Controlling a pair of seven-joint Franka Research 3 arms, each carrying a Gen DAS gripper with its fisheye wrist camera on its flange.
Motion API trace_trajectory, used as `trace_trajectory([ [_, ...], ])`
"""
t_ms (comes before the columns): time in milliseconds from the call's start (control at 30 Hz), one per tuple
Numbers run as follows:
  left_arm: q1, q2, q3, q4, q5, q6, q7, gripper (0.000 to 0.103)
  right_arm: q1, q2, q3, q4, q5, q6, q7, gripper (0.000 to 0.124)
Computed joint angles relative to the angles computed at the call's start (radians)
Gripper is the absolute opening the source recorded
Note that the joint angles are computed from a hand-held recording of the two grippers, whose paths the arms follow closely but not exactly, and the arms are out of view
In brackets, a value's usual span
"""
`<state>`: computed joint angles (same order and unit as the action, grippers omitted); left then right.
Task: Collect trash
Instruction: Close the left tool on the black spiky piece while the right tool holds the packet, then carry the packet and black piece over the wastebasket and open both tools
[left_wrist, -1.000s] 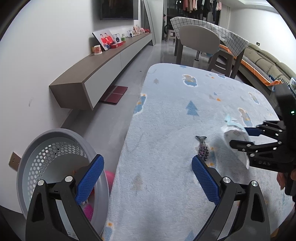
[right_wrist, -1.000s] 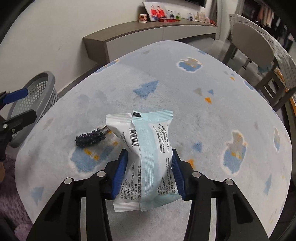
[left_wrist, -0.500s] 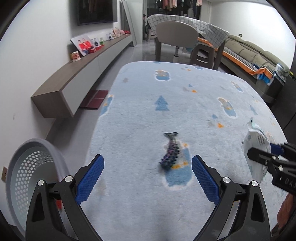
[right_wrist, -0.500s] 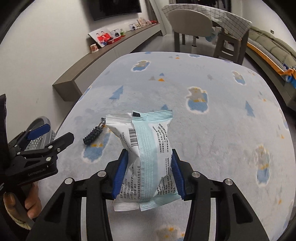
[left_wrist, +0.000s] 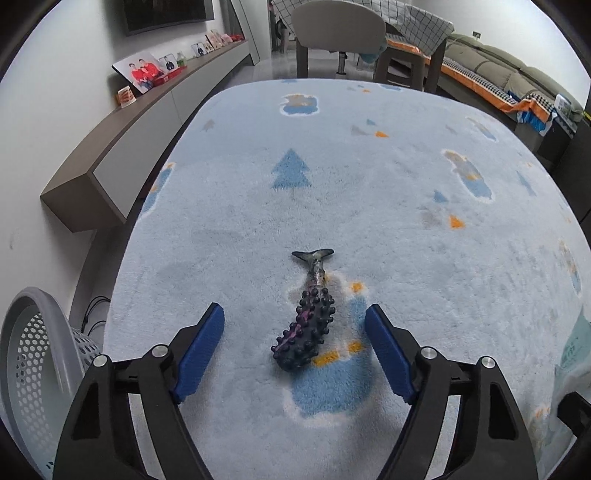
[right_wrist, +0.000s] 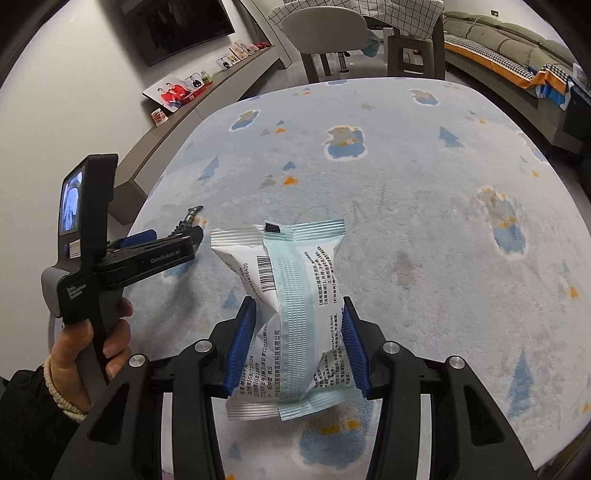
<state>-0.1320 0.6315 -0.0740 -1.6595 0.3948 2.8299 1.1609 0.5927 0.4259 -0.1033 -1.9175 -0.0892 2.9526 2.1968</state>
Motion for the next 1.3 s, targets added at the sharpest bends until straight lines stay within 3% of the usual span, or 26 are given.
trace_trajectory([
  [100, 0.025, -0.008, -0.026, -0.023, -0.012, 0.037, 0.026, 0.064, -0.012, 0.005, 0.011, -0.002, 0.016, 0.008, -0.006, 0.045],
  [200, 0.056, -0.017, -0.063, -0.039, -0.050, 0.048, 0.069, 0.036, -0.019, 0.012, 0.019, 0.002, 0.032, 0.007, -0.019, 0.045],
  [233, 0.071, -0.019, -0.082, -0.040, -0.068, 0.045, 0.091, 0.022, -0.021, 0.014, 0.023, 0.002, 0.038, 0.008, -0.025, 0.045],
  [267, 0.092, -0.023, -0.106, -0.048, -0.092, 0.045, 0.118, 0.019, -0.027, 0.015, 0.032, -0.001, 0.048, 0.011, -0.033, 0.045],
  [367, 0.112, -0.040, -0.128, -0.077, -0.141, 0.052, 0.153, 0.019, -0.041, 0.016, 0.052, -0.006, 0.081, 0.021, -0.055, 0.045],
  [600, 0.070, -0.169, -0.054, -0.239, -0.107, 0.157, 0.097, 0.019, 0.001, -0.020, 0.021, -0.041, 0.083, 0.045, -0.047, 0.045],
  [667, 0.041, -0.223, -0.008, -0.308, -0.071, 0.204, 0.051, 0.019, 0.004, -0.030, 0.024, -0.046, 0.083, 0.051, -0.049, 0.045],
  [700, 0.039, -0.254, 0.002, -0.351, -0.060, 0.226, 0.034, 0.019, 0.035, -0.035, -0.008, -0.048, 0.061, 0.048, -0.020, 0.045],
  [1067, 0.124, -0.533, 0.007, -0.669, -0.039, 0.312, -0.020, 0.019, 0.119, -0.069, -0.032, -0.010, -0.078, 0.026, 0.083, 0.045],
  [1200, 0.142, -0.627, 0.075, -0.729, 0.214, 0.310, -0.231, 0.019, 0.144, -0.053, -0.019, 0.059, -0.140, 0.015, 0.095, 0.045],
  [1300, 0.209, -0.687, 0.059, -0.772, 0.247, 0.308, -0.264, 0.019, 0.132, -0.013, 0.025, 0.140, -0.136, 0.005, 0.052, 0.045],
])
